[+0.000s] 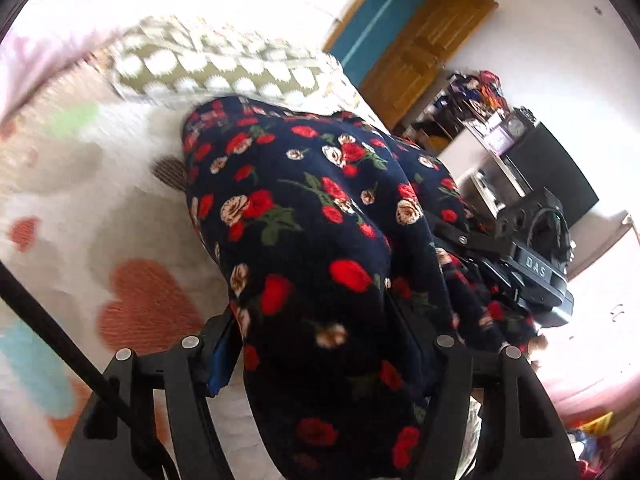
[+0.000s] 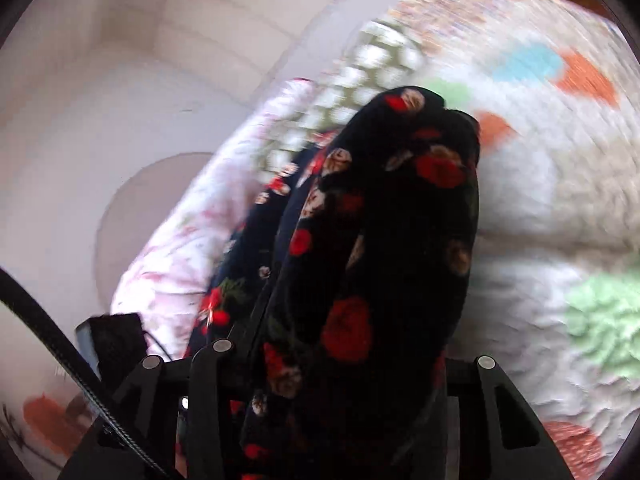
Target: Fold large clothes
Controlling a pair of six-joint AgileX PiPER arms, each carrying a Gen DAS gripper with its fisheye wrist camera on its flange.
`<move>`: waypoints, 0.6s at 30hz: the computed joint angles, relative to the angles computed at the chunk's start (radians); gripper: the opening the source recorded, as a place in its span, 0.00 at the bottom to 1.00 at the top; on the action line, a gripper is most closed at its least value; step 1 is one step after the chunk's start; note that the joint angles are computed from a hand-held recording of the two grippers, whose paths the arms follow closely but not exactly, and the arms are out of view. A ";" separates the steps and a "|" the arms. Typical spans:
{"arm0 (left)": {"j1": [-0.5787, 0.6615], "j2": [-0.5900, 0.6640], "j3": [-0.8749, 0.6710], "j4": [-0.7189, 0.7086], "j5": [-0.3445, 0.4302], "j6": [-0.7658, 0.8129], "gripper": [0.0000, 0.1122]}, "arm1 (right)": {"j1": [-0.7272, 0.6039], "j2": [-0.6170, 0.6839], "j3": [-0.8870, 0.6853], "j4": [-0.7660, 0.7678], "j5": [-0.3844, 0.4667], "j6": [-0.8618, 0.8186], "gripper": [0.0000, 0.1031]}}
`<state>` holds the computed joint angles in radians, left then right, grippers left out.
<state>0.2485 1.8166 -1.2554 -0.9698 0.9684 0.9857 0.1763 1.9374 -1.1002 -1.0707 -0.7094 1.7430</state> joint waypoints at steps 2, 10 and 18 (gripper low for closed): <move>0.022 -0.020 0.005 0.032 -0.002 -0.022 0.59 | 0.030 -0.007 -0.003 0.043 0.024 -0.060 0.46; -0.046 -0.043 0.182 0.202 -0.269 -0.100 0.73 | 0.101 0.102 0.035 0.163 0.156 -0.122 0.74; 0.040 -0.385 0.422 0.181 -0.407 0.034 0.73 | 0.153 -0.297 0.292 0.524 0.396 -0.565 0.72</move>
<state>0.2881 1.4320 -0.8331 -0.7883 0.5612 1.0195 0.3294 1.6405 -0.8087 -0.5465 -0.3129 1.1782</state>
